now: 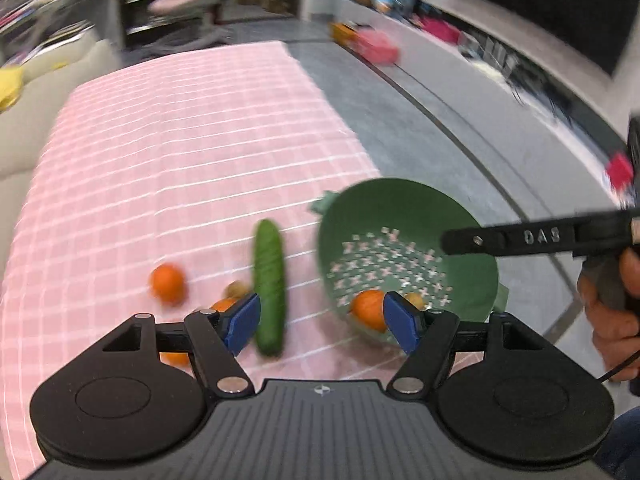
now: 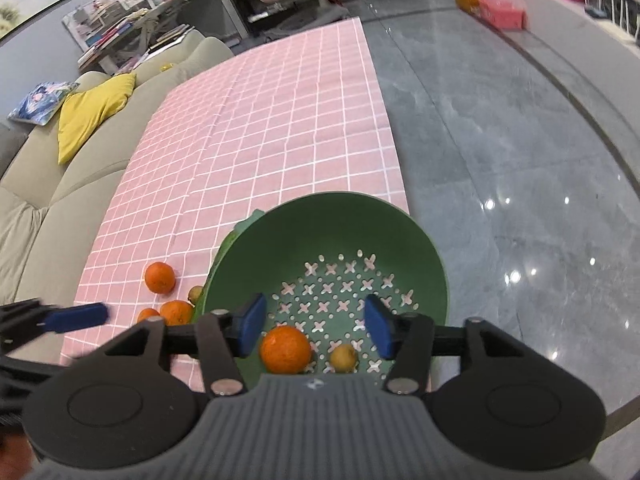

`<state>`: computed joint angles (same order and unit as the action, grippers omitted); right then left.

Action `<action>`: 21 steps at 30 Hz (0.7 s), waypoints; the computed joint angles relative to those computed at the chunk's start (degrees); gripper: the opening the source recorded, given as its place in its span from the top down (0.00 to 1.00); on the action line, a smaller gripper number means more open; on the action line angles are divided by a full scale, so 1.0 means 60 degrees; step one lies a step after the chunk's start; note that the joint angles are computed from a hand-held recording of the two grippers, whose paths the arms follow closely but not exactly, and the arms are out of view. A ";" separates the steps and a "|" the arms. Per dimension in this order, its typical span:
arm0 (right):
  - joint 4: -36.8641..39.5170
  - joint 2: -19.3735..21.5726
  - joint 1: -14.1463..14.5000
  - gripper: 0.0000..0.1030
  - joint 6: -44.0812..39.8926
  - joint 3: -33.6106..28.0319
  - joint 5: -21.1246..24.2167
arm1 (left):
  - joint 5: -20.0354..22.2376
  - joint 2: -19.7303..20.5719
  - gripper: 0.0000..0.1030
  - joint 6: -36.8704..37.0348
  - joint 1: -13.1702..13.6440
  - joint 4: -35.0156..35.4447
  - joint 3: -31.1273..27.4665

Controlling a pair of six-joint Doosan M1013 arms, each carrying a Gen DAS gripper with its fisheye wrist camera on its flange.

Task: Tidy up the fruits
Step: 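Grasp the pear with the right tool while the left tool grasps an orange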

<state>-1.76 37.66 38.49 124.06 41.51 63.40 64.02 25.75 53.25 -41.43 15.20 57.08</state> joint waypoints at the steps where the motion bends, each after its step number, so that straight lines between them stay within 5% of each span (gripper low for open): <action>1: -0.0105 -0.0054 0.0059 0.47 -0.0018 0.0089 -0.0066 | -0.0075 -0.0196 0.20 -0.0284 0.0005 0.0113 0.0261; 6: -0.0365 -0.0339 0.0383 0.45 -0.0158 0.0615 -0.0559 | -0.0348 -0.1091 0.19 -0.1414 0.0009 0.0654 0.1460; 13: -0.1350 -0.0872 0.1063 0.17 0.0208 0.1531 -0.1655 | -0.0485 -0.1818 0.19 -0.1747 0.0062 0.0904 0.2635; 21: -0.1566 -0.0644 0.1718 0.15 -0.0497 0.1494 -0.1574 | -0.0730 -0.2383 0.19 -0.1938 0.0279 0.0902 0.3595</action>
<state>-11.16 33.80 48.81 121.08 50.47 53.96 59.64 11.45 41.63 -39.76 20.61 78.65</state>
